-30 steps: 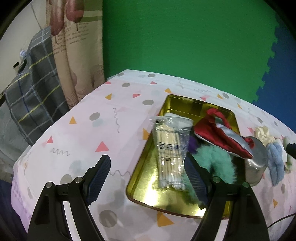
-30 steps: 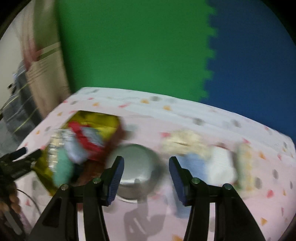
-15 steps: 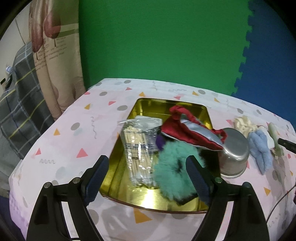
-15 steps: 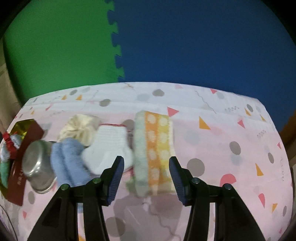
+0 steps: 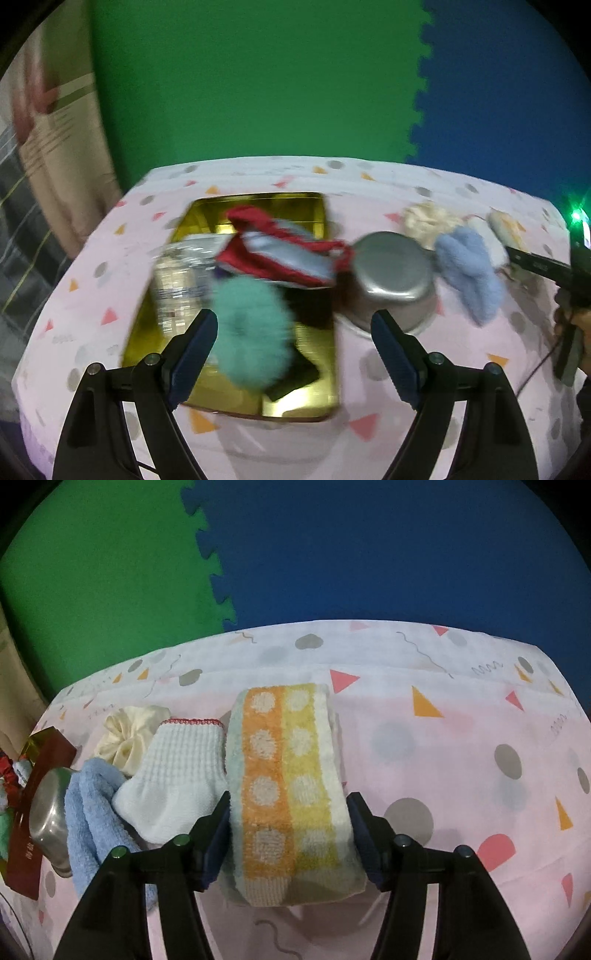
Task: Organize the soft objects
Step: 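Grasp the orange and yellow striped towel with the right tool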
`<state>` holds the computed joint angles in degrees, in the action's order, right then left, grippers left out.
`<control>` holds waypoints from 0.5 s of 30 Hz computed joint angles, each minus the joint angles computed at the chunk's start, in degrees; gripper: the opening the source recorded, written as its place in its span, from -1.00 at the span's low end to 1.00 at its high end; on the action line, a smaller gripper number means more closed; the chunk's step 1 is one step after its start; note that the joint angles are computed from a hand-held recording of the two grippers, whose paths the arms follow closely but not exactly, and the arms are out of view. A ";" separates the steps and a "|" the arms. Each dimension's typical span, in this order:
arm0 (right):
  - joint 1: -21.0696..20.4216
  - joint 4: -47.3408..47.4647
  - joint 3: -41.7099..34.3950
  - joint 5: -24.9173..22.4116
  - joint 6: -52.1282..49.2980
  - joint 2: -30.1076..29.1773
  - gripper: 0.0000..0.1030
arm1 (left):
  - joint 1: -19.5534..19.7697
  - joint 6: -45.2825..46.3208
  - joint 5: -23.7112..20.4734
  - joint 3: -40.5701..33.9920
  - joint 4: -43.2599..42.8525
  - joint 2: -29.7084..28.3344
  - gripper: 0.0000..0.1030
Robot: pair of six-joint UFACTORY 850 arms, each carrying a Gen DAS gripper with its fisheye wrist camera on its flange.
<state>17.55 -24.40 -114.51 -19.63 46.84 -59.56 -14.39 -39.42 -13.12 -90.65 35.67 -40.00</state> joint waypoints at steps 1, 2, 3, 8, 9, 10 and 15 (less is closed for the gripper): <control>0.03 -0.36 0.76 0.57 -0.09 0.43 0.02 | -0.46 2.26 0.09 -0.42 -1.88 -0.25 0.61; 0.00 -0.19 1.74 1.39 -0.54 1.00 -0.14 | -0.95 4.10 0.09 -0.91 -3.33 -0.54 0.61; -0.02 0.11 2.78 2.20 -1.06 1.62 -0.20 | -1.52 5.76 0.09 -1.46 -4.52 -0.89 0.61; 0.54 -12.88 9.05 3.33 10.52 5.45 -0.30 | -3.62 20.61 -0.29 -4.65 -18.00 -2.97 0.61; 0.60 -16.94 11.07 3.55 14.36 6.61 -0.30 | -4.14 23.82 -0.59 -5.54 -21.17 -3.54 0.61; 0.52 -19.38 12.44 3.63 16.70 7.46 -0.30 | -4.49 25.80 -0.83 -6.13 -23.13 -3.90 0.61; 0.41 -37.17 22.02 2.66 34.53 13.03 -0.30 | -6.36 36.20 -2.83 -10.19 -33.04 -6.38 0.61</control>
